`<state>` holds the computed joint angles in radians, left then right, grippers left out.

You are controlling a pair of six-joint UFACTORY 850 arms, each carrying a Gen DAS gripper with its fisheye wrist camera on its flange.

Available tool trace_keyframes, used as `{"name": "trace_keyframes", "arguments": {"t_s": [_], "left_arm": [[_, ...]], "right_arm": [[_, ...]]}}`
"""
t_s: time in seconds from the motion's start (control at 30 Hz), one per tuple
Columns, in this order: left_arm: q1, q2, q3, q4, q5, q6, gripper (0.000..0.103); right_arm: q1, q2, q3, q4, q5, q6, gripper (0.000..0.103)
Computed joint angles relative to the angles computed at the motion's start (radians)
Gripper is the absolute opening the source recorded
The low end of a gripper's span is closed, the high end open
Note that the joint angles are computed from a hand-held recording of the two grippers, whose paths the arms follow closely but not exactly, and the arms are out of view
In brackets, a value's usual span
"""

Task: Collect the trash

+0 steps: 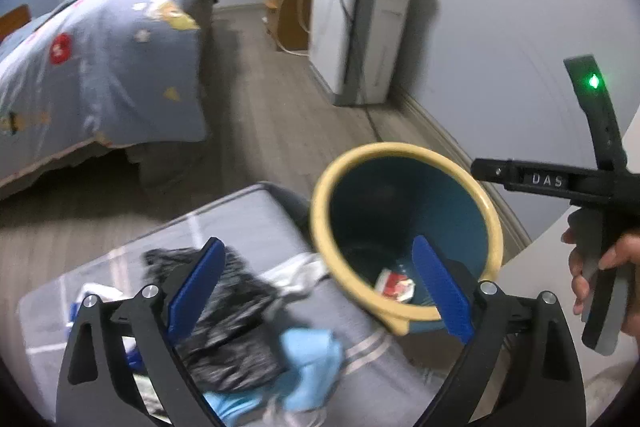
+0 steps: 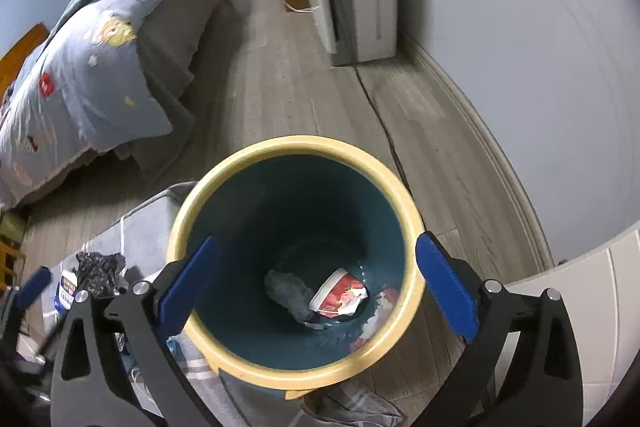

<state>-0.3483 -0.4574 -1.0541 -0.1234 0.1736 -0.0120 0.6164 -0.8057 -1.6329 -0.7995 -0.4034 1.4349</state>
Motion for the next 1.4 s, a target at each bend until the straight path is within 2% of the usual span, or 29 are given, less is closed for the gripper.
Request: {"name": "trace_keyframes", "arguments": {"t_s": [0.07, 0.27, 0.33, 0.4, 0.47, 0.57, 0.7, 0.77, 0.87, 0.93, 1.0, 1.07, 1.17, 1.23, 1.33, 1.4], "left_arm": [[0.021, 0.038, 0.035, -0.105, 0.009, 0.109, 0.095], [0.101, 0.162, 0.143, -0.258, 0.024, 0.26, 0.096], [0.129, 0.208, 0.18, -0.39, 0.022, 0.396, 0.096], [0.157, 0.242, 0.212, -0.441, 0.023, 0.44, 0.097], [0.189, 0.284, 0.253, -0.396, 0.025, 0.385, 0.097], [0.218, 0.325, 0.311, -0.388, 0.071, 0.363, 0.097], [0.275, 0.34, 0.351, -0.261, 0.074, 0.19, 0.097], [0.297, 0.346, 0.361, -0.231, 0.075, 0.169, 0.097], [0.317, 0.357, 0.372, -0.316, 0.088, 0.263, 0.097], [0.335, 0.365, 0.38, -0.236, 0.089, 0.178, 0.097], [0.36, 0.368, 0.388, -0.122, 0.086, 0.064, 0.097], [0.37, 0.364, 0.388, -0.134, 0.077, 0.092, 0.097], [0.385, 0.361, 0.393, -0.106, 0.071, 0.085, 0.097], [0.397, 0.363, 0.398, -0.061, 0.068, 0.053, 0.097], [0.408, 0.365, 0.404, -0.019, 0.067, 0.023, 0.097], [0.418, 0.363, 0.407, 0.016, 0.062, 0.0, 0.097]], "right_arm": [[0.012, -0.009, -0.021, 0.004, -0.015, -0.019, 0.097], [0.052, -0.051, -0.109, 0.03, -0.054, -0.101, 0.097], [0.065, -0.059, -0.13, 0.032, -0.054, -0.119, 0.097], [0.078, -0.071, -0.156, 0.032, -0.057, -0.143, 0.097], [0.092, -0.084, -0.182, 0.026, -0.065, -0.167, 0.097], [0.108, -0.101, -0.212, 0.043, -0.063, -0.209, 0.097], [0.133, -0.138, -0.277, 0.097, -0.098, -0.295, 0.097], [0.148, -0.162, -0.319, 0.12, -0.126, -0.327, 0.097], [0.177, -0.208, -0.407, 0.118, -0.206, -0.329, 0.097], [0.196, -0.243, -0.474, 0.13, -0.264, -0.326, 0.097], [0.21, -0.267, -0.521, 0.169, -0.274, -0.355, 0.097], [0.227, -0.287, -0.558, 0.18, -0.279, -0.385, 0.097], [0.26, -0.357, -0.682, 0.157, -0.367, -0.455, 0.097], [0.273, -0.412, -0.782, 0.202, -0.41, -0.558, 0.097], [0.274, -0.404, -0.765, 0.291, -0.327, -0.663, 0.097], [0.287, -0.432, -0.81, 0.23, -0.343, -0.644, 0.097]]}}
